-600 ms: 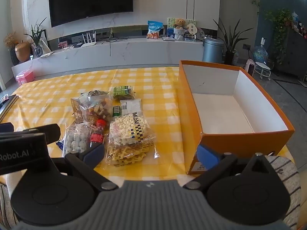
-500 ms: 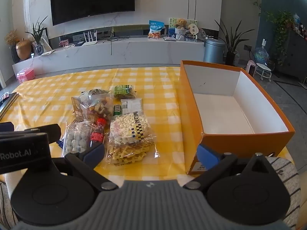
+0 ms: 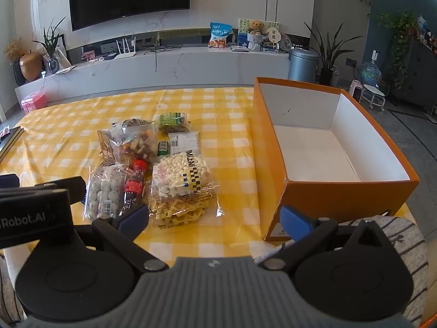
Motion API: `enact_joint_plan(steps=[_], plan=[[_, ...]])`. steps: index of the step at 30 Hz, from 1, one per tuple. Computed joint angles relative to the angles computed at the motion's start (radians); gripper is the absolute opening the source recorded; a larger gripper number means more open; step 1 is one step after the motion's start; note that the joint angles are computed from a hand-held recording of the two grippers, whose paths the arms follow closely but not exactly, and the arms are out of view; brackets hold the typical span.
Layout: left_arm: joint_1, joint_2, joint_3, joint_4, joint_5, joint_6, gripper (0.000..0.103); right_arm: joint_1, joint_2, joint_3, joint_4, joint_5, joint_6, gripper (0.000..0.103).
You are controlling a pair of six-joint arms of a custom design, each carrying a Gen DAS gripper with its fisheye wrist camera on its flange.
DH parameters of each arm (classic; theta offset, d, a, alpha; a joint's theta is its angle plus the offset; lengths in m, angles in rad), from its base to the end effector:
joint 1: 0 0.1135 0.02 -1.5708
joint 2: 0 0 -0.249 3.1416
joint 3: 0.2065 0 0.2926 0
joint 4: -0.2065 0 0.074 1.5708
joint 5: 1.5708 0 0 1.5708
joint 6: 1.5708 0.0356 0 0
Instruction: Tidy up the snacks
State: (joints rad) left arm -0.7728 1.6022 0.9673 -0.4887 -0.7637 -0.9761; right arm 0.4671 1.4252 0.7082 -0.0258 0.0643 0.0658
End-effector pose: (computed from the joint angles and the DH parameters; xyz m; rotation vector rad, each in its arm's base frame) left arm 0.2585 -0.2177 0.1509 -0.4380 2.2449 0.1893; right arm 0.2866 0.1420 0.1428 -0.4302 2.2796 0.1964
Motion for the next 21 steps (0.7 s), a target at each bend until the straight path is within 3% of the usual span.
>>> enact_joint_plan(steps=[9, 21], plan=[[0.014, -0.004, -0.010, 0.006, 0.041, -0.010, 0.103, 0.011, 0.022, 0.016, -0.010, 0.014, -0.007, 0.100], [0.004, 0.005, -0.001, 0.000, 0.025, -0.009, 0.103, 0.017, 0.032, 0.017, -0.007, 0.019, -0.009, 0.100]])
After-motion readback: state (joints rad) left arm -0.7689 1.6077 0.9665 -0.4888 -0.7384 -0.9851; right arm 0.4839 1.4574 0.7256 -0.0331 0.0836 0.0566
